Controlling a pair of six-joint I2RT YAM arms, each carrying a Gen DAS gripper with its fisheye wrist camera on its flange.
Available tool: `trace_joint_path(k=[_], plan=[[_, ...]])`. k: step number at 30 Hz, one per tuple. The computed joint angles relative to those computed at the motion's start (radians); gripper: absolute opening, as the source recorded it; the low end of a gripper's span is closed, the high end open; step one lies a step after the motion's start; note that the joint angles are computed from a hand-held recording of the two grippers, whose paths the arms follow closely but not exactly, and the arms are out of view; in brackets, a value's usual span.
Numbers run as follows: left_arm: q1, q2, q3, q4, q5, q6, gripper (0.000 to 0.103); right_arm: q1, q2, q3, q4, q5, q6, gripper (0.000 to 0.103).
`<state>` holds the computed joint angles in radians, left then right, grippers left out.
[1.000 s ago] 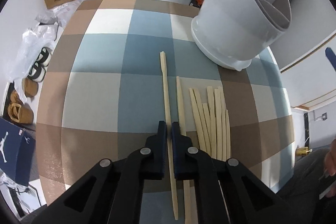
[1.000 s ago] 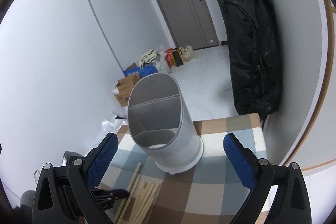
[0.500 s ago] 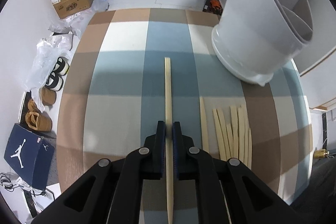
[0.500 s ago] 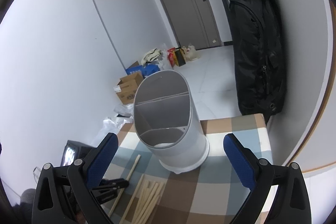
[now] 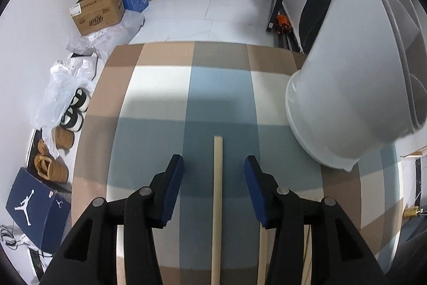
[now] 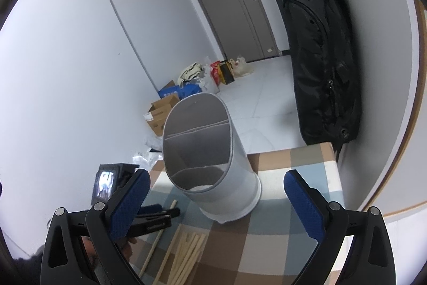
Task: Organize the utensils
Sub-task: 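Lower the left tool to the wooden chopstick bundle and grasp one chopstick, then grasp chopsticks with the right tool while the left tool holds its chopstick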
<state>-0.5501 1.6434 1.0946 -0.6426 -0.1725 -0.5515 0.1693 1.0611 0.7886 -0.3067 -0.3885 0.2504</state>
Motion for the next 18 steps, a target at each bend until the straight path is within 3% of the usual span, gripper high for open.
trace_joint_path(k=[3,5,6,11,13,18], plan=[[-0.002,0.016,0.017,-0.010,-0.007,0.033,0.034,-0.012,0.011,0.005,0.003,-0.016,0.001,0.101],[0.000,0.024,0.032,-0.012,0.010,0.047,0.007,-0.019,0.019,0.010,0.004,-0.026,0.004,0.101],[0.009,0.027,0.036,-0.011,0.028,0.058,0.004,-0.023,0.023,0.013,0.004,-0.033,0.007,0.101],[0.052,-0.028,-0.013,0.042,0.131,0.039,0.002,-0.017,0.025,0.016,0.004,-0.031,0.015,0.100],[0.039,-0.082,-0.044,0.066,0.113,0.034,0.002,-0.005,0.018,0.013,-0.001,-0.018,0.007,0.097],[0.017,-0.220,-0.105,0.083,0.092,0.021,0.002,0.038,0.016,0.002,-0.027,-0.004,-0.004,0.079]])
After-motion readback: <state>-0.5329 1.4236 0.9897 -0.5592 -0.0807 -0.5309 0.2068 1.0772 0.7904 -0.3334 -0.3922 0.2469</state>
